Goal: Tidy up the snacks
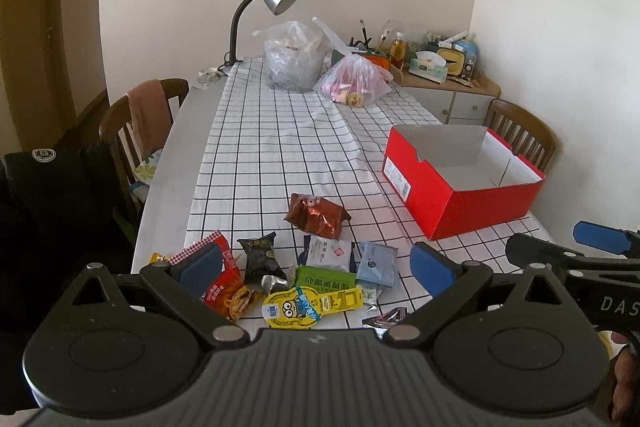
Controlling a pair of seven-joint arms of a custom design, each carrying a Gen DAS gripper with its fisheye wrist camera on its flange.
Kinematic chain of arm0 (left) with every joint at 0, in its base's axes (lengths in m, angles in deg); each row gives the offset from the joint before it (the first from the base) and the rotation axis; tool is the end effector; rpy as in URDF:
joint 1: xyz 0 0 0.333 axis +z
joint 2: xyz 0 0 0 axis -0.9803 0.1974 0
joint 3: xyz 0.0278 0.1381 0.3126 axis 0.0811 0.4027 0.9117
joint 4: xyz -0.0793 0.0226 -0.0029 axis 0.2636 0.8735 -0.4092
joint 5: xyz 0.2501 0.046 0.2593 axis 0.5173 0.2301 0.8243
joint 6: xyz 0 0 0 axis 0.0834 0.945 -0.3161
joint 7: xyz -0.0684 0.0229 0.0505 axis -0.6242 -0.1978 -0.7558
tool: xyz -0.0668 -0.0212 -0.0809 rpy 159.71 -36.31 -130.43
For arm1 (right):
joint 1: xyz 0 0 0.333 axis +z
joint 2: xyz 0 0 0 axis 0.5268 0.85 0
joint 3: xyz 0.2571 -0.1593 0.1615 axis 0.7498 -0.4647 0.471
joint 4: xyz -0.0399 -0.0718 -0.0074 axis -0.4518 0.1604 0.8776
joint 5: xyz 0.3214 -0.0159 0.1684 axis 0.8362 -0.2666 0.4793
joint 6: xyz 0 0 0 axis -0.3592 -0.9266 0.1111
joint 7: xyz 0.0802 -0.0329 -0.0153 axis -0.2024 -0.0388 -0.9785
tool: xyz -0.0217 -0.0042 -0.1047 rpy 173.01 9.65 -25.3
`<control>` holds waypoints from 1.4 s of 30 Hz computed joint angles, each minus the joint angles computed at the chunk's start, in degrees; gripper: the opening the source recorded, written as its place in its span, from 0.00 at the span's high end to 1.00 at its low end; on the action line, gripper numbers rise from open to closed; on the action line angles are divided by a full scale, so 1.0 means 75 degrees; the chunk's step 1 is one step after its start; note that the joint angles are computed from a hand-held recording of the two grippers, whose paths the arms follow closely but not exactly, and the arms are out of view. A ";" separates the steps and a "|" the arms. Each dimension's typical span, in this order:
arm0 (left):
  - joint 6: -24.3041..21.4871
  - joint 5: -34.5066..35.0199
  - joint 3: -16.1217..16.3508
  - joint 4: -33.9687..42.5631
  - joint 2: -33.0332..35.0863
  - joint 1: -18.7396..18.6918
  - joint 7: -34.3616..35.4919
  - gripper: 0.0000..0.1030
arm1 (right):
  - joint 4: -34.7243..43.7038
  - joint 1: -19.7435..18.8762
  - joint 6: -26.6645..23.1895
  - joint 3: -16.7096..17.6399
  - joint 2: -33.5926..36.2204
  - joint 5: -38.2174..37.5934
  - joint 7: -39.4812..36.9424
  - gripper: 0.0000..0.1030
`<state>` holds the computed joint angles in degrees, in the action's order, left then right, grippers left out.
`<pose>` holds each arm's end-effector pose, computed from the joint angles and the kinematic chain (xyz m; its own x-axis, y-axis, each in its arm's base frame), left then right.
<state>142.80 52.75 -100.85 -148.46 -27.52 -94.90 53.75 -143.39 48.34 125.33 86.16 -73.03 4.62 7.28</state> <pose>0.4453 -0.3075 0.5334 0.1010 -0.9911 0.0869 -0.5735 -0.1294 -0.8089 0.4627 0.0707 0.5276 0.2943 -0.9436 -0.1516 -0.5209 -0.0254 -0.8532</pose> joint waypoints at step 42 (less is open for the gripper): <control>0.0291 0.0137 0.0046 -0.0012 -0.0021 0.0106 0.0036 0.02 | 0.0142 -0.0024 0.0278 0.0194 -0.0021 0.0617 -0.0739 0.02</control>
